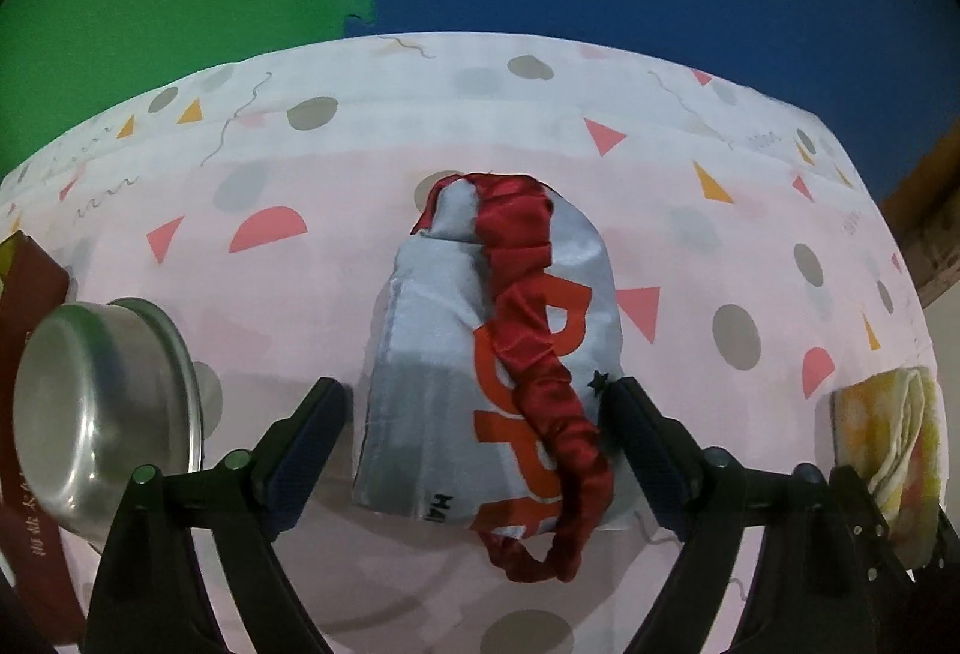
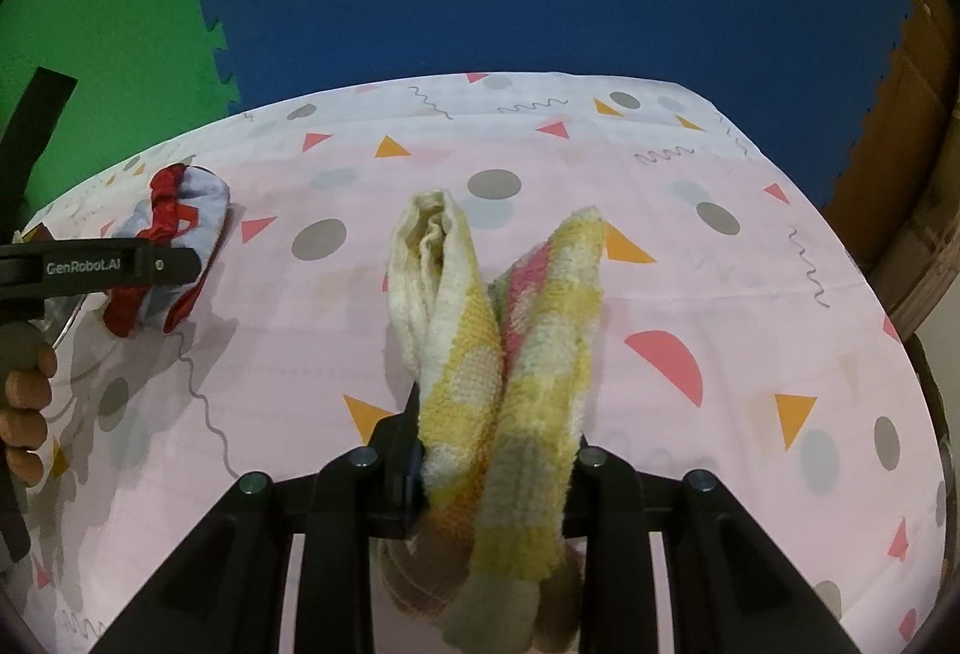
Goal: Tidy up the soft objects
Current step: 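Grasp the light blue cloth with red ruffle with the left gripper while the right gripper holds the towel, then carry the light blue cloth to the gold tin and open the left gripper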
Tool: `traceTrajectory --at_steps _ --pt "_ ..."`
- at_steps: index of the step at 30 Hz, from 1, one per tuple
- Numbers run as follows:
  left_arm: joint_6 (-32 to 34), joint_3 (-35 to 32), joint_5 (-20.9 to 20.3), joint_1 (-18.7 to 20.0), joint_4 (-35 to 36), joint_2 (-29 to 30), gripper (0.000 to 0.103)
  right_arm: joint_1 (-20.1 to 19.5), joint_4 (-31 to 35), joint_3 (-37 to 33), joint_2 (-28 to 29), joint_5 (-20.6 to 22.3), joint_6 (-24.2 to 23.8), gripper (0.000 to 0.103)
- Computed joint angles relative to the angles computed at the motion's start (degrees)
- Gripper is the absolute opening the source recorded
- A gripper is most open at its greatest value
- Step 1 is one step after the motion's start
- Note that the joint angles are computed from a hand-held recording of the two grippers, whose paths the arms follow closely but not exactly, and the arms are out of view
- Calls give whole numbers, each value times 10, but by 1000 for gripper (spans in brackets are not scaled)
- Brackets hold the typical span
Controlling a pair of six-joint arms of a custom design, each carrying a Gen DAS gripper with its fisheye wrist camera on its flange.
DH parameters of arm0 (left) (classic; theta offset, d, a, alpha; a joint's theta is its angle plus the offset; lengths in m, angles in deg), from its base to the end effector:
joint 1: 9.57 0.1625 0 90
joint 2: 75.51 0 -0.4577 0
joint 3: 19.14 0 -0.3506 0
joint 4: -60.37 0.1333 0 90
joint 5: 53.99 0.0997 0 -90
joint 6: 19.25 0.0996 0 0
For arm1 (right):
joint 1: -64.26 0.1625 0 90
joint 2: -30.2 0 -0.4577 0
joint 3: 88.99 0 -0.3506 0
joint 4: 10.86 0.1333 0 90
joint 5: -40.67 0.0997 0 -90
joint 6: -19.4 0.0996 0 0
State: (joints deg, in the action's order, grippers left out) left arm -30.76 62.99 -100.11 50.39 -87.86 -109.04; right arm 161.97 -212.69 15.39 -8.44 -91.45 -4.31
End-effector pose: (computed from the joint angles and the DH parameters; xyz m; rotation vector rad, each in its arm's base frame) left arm -0.1871 -0.7278 0.0982 0.3097 2.4104 -0.5383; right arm 0.1496 -0.6094 0.1493 0.2482 -2.2099 0.8069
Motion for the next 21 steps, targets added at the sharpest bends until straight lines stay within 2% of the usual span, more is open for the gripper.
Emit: traceTrajectory --at_steps 1,2,4,5,8,21 --pt "7 1 -5 -1 -3 -1 63 0 1 1 -1 1 1 29" --pt "22 3 -19 -1 -7 -4 55 -1 1 1 -1 2 2 30" --pt "33 3 -47 -1 -1 -9 19 -1 1 2 -2 4 3 30" --pt "27 -1 -66 1 15 -13 18 -1 1 2 -2 4 3 30" --pt "20 4 -63 -3 21 -19 15 -2 2 2 -3 6 5 30" --pt "27 82 -27 -30 4 -88 14 -3 4 3 -5 11 8 30"
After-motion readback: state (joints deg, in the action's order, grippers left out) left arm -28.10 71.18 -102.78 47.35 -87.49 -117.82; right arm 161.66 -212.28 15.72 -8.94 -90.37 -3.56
